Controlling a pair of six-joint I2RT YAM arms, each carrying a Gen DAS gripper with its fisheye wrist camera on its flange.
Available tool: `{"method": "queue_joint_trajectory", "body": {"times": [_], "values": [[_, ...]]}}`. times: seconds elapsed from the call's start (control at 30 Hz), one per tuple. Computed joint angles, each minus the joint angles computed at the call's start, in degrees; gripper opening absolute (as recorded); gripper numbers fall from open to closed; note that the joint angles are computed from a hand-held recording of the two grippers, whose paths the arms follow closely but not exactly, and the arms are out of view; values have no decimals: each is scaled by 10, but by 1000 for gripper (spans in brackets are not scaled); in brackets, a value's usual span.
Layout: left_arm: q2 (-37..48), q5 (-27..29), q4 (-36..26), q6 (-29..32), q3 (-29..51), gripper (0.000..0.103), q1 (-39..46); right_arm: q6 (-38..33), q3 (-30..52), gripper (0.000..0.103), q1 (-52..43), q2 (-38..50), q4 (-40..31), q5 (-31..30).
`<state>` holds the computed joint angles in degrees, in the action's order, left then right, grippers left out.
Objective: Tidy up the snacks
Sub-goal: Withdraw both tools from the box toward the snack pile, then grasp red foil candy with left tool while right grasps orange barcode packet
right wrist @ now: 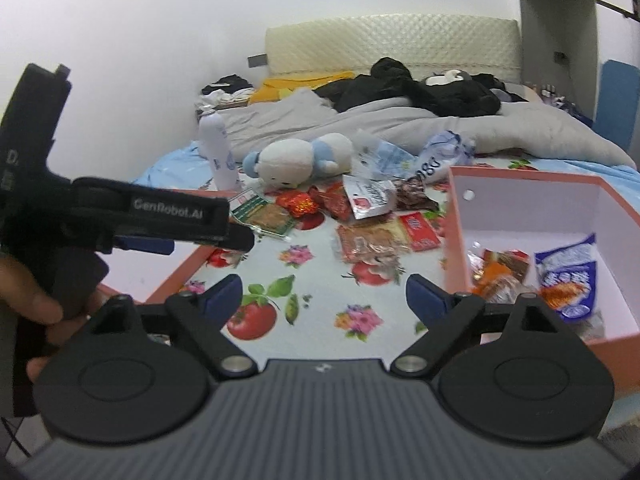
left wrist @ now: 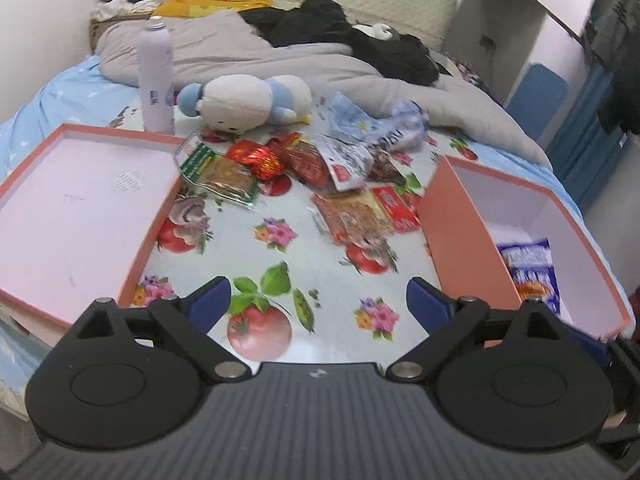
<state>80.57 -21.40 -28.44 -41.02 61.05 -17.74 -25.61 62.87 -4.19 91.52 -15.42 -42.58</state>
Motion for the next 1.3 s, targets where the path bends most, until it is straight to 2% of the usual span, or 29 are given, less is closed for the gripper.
{"method": "queue_joint_trajectory", "body": {"times": [0.23, 0.43, 0.57, 0.7, 0.87, 1.0, 1.2, 1.3], "values": [[41, 57, 67, 22, -2, 96, 97, 35, 52, 90, 58, 78, 42, 31], [134, 98, 89, 83, 59, 96, 168, 68, 134, 89, 103, 173, 73, 77], [221, 106, 79, 146, 149, 95, 198, 98, 212, 89, 131, 254, 97, 116], [319, 108, 64, 225, 264, 95, 210, 137, 326, 86, 151, 352, 71, 145], [459, 132, 24, 277, 430, 94, 224, 152, 429, 86, 170, 449, 76, 201], [568, 139, -12, 326, 562, 88, 232, 168, 553, 87, 172, 542, 20, 191], [691, 134, -69, 402, 720, 84, 246, 126, 606, 90, 189, 591, 24, 233], [731, 122, -80, 433, 770, 82, 246, 124, 649, 90, 193, 620, 14, 250]]}}
